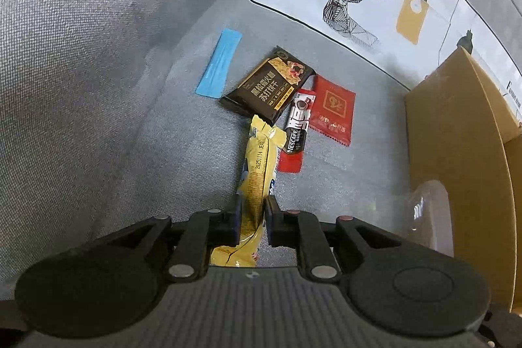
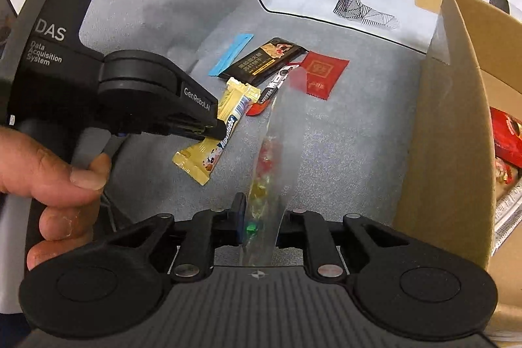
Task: Organize snacks
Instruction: 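Lift yellow bar with left tool while right tool lifts candy bag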
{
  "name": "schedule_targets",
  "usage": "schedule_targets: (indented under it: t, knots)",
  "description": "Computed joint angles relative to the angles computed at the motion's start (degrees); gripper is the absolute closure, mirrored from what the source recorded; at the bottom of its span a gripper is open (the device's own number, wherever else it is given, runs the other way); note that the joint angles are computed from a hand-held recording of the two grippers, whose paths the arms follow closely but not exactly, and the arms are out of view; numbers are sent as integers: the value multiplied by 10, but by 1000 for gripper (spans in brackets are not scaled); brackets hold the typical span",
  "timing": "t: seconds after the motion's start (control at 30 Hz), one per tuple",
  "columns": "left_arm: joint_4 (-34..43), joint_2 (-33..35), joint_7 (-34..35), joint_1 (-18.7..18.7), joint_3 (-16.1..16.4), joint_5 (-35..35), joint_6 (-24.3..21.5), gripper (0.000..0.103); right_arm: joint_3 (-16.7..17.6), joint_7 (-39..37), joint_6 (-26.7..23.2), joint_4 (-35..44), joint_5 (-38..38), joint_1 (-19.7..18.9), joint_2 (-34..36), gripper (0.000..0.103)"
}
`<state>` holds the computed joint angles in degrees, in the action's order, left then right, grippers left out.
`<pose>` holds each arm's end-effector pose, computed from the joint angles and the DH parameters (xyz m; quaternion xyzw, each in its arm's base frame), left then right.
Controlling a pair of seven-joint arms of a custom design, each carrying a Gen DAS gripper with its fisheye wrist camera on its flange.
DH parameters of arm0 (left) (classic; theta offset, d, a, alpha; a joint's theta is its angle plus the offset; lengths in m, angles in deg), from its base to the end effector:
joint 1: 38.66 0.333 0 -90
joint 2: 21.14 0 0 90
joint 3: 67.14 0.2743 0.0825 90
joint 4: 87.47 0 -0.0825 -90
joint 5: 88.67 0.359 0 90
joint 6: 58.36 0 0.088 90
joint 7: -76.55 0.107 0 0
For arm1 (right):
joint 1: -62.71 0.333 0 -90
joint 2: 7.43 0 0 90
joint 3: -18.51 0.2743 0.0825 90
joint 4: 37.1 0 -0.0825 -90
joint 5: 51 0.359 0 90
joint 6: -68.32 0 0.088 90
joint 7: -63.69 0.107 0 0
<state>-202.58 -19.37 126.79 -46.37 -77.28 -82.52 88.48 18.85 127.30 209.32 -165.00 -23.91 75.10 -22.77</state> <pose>0.5499 -0.1780 0.4673 -0.7797 0.5691 -0.2378 0.1079 0.4863 0.1095 0.5055 -0.7909 0.5314 -0.0724 0.2945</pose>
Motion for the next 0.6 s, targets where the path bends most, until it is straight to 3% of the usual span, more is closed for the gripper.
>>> schedule_targets:
  t: [0.07, 0.6]
  knots:
    - [-2, -2, -6, 0, 0, -1, 1, 68, 0, 5, 5, -3, 1, -1, -2, 86]
    - [26, 20, -25, -5, -1, 40, -24, 68, 2, 8, 26, -19, -14, 0, -9, 87]
